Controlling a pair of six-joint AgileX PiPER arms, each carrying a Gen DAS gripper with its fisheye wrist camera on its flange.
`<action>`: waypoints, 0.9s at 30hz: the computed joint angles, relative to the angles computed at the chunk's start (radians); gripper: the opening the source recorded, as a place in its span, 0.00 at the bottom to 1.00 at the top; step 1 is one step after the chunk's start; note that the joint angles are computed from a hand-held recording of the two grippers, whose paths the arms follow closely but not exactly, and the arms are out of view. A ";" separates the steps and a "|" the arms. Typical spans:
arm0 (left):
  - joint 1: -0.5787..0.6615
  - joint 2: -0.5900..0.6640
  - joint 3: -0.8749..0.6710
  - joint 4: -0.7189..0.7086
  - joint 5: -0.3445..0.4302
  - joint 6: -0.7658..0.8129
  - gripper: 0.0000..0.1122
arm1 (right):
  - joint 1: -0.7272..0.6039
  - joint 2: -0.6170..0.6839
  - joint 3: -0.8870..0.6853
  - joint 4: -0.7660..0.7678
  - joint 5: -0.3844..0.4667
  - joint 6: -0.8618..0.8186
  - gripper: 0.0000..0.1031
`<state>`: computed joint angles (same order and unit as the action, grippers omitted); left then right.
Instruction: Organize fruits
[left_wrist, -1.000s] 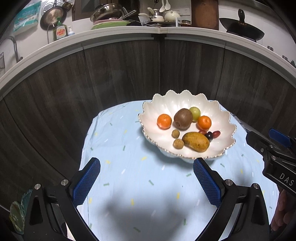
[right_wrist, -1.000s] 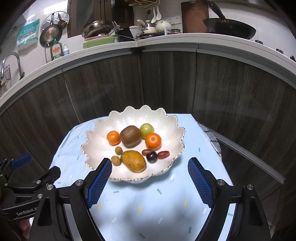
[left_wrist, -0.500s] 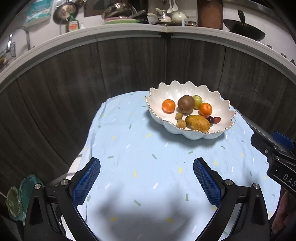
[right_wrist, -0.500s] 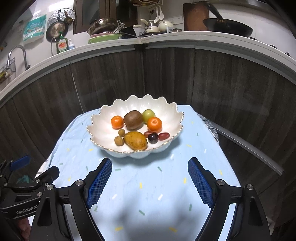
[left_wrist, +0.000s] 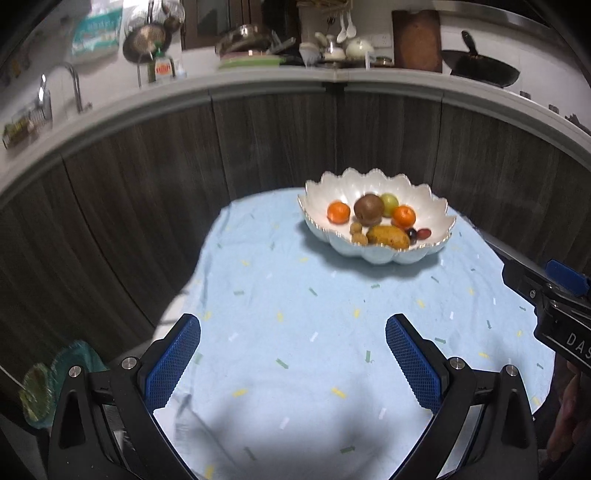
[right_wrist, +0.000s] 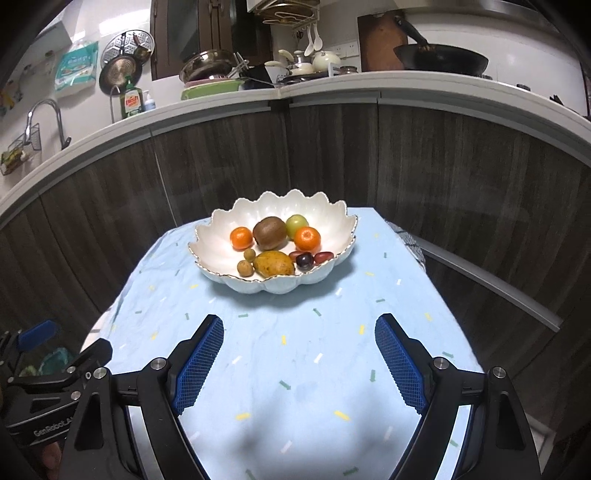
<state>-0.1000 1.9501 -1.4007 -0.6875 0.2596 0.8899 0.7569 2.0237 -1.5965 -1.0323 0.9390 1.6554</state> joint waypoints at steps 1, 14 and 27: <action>0.000 -0.019 0.018 -0.030 -0.011 0.034 0.91 | 0.009 -0.009 0.006 -0.004 0.013 0.001 0.82; 0.034 -0.165 0.119 -0.217 0.030 0.226 0.91 | 0.097 -0.125 0.066 -0.025 0.133 0.062 0.88; 0.036 -0.205 0.156 -0.220 0.020 0.232 0.91 | 0.108 -0.153 0.076 -0.024 0.154 0.082 0.89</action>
